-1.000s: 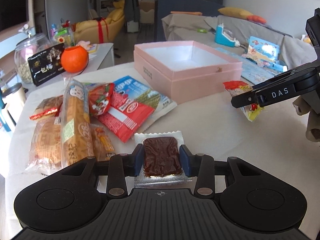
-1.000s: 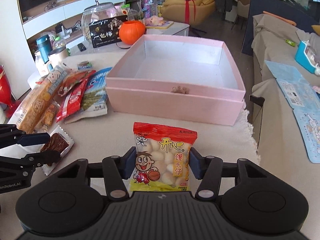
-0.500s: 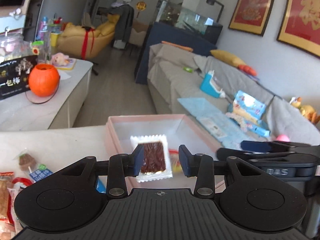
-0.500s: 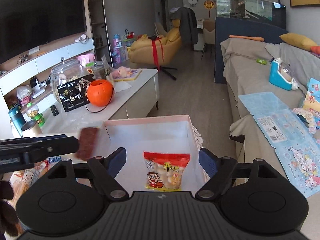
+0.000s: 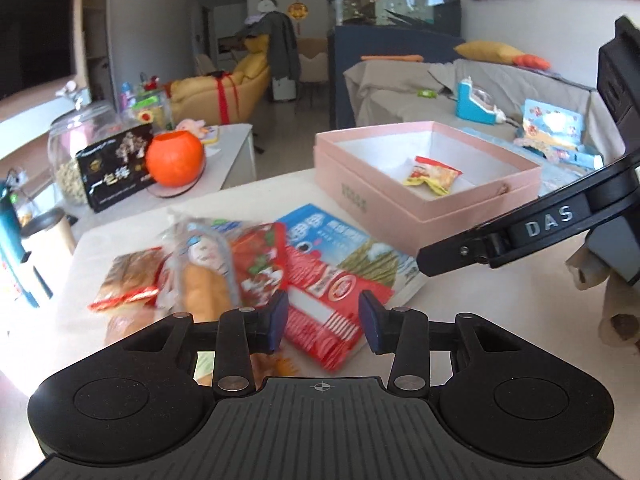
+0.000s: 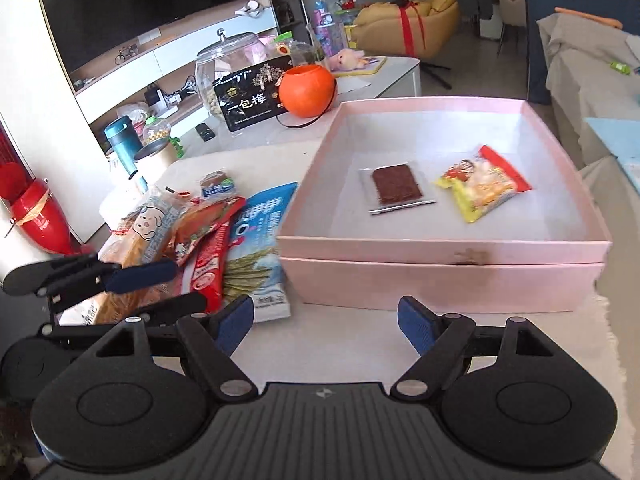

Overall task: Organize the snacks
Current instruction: 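Carry both snacks into the pink box and open both tools, then grasp the blue seaweed packet with the right tool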

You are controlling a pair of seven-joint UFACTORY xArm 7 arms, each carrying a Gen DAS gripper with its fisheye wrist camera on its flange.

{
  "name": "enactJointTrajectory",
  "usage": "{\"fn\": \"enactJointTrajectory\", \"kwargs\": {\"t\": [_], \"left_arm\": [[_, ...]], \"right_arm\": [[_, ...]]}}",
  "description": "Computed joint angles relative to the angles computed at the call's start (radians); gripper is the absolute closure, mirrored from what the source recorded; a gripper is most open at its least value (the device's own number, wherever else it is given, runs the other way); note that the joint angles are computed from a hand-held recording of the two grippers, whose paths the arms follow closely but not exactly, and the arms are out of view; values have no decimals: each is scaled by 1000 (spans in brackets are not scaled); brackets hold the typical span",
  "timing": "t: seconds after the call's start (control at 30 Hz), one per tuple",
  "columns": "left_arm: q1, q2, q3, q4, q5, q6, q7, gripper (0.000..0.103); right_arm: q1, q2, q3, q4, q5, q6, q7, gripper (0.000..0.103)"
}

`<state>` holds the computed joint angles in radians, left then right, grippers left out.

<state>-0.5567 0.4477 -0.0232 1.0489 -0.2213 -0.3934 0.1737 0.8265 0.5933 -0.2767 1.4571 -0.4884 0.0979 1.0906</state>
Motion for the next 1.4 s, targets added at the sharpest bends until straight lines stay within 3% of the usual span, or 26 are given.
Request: {"fn": "enactJointTrajectory", "kwargs": {"t": [0.13, 0.17, 0.23, 0.3, 0.4, 0.5, 0.6, 0.73, 0.87, 0.97, 1.03, 1.17, 1.27, 1.3, 1.37, 1.4], "left_arm": [[204, -85, -140, -149, 122, -113, -197, 66], [195, -106, -125, -175, 101, -139, -211, 66], [159, -138, -87, -211, 27, -167, -197, 66], [141, -160, -63, -227, -41, -159, -181, 66], [164, -177, -62, -242, -57, -135, -203, 65], [177, -182, -68, -251, -44, -125, -219, 65], [191, -187, -81, -262, 5, -135, -233, 65], [193, -191, -98, -262, 50, -129, -234, 65], [259, -194, -155, -255, 228, -79, -336, 65], [228, -176, -146, -230, 247, -26, -327, 65], [134, -155, -85, -203, 158, 15, -259, 65], [-73, -119, 76, -170, -56, 19, -90, 67], [-97, -117, 92, -164, -147, 20, -34, 68], [-120, -118, 114, -160, -190, 28, -6, 69], [-152, -121, 143, -161, -259, 31, 40, 70], [-152, -125, 146, -161, -281, 35, 53, 70]], "right_arm": [[-9, 134, 33, 196, 46, 70, 25, 24], [-24, 171, 54, 255, 59, 92, 11, 27], [-76, 242, 134, 377, 100, 149, -50, 42], [-109, 302, 200, 483, 150, 189, -104, 46], [-118, 347, 259, 577, 182, 227, -215, 56], [-123, 334, 303, 570, 216, 228, -323, 65], [-139, 266, 338, 470, 261, 203, -393, 73], [-167, 156, 365, 297, 325, 154, -430, 74], [-132, 54, 298, 131, 315, 101, -388, 70], [-36, 2, 165, 46, 232, 79, -282, 50], [20, -22, 93, 9, 164, 77, -210, 41], [172, -54, -94, -41, -22, 63, -33, 40], [263, -46, -212, -42, -142, 48, 105, 40], [246, -39, -199, -28, -145, 44, 113, 41], [157, -14, -106, 25, -110, 44, 79, 53], [96, 3, -37, 55, -82, 42, 46, 67]]}}
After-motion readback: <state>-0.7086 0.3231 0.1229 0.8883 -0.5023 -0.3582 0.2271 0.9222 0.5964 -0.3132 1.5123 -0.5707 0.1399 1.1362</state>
